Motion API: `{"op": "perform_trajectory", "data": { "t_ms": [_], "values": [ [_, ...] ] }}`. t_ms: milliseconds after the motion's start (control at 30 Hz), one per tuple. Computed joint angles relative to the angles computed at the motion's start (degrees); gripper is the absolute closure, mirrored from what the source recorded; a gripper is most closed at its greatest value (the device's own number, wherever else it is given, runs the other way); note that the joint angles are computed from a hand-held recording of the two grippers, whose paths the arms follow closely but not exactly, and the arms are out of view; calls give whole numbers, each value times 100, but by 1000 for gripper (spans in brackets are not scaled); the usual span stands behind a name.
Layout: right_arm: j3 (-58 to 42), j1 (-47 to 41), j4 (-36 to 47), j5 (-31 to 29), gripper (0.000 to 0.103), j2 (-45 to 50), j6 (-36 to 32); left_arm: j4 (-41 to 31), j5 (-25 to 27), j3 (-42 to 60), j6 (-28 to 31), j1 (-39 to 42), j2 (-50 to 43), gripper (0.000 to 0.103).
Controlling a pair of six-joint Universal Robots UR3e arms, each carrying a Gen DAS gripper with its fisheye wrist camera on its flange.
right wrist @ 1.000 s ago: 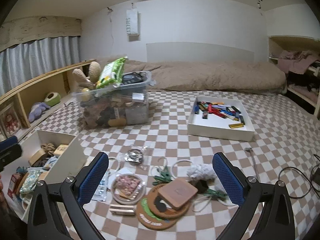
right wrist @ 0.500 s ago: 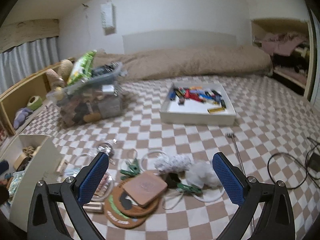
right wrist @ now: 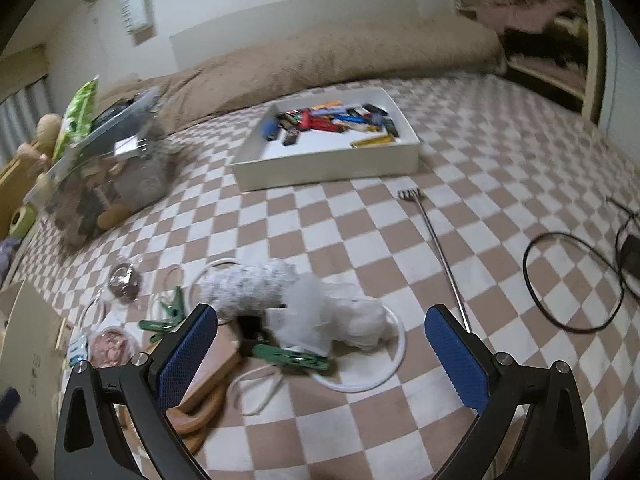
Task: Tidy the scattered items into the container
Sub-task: 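Move right tool to white mesh sock bundle while left tool approaches honeycomb wooden box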
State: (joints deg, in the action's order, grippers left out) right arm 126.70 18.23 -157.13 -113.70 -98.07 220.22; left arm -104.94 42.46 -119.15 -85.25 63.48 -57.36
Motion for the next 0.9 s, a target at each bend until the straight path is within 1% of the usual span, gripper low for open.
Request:
{"op": "perform_trajectory", "data": {
  "t_ms": [33, 167, 267, 367, 533, 667, 767, 900],
  "values": [
    [74, -79, -15, 47, 0, -52, 12, 213, 33, -87, -122, -58, -18, 0],
    [528, -622, -329, 480, 0, -285, -28, 1494, 192, -658, -740, -336, 4, 0],
    [694, -886, -479, 724, 0, -303, -109, 2353, 355, -941, -1146, -562, -160, 0],
    [659, -901, -630, 833, 0, -84, -354, 3263, 556, -1202, -1532, -805, -411, 0],
    [598, -929, -876, 1101, 0, 329, -605, 4491, 933, -1593, -1929, -1138, -598, 0],
    [473, -915, -851, 1008, 0, 622, -797, 5434, 1117, -1892, -2211, -1331, -861, 0],
    [592, -1045, -941, 1103, 0, 609, -825, 5967, 1258, -1965, -2465, -1489, -1157, 0],
    [638, -1085, -997, 1053, 0, 535, -765, 6275, 1344, -1970, -2620, -1607, -1383, 0]
  ]
}}
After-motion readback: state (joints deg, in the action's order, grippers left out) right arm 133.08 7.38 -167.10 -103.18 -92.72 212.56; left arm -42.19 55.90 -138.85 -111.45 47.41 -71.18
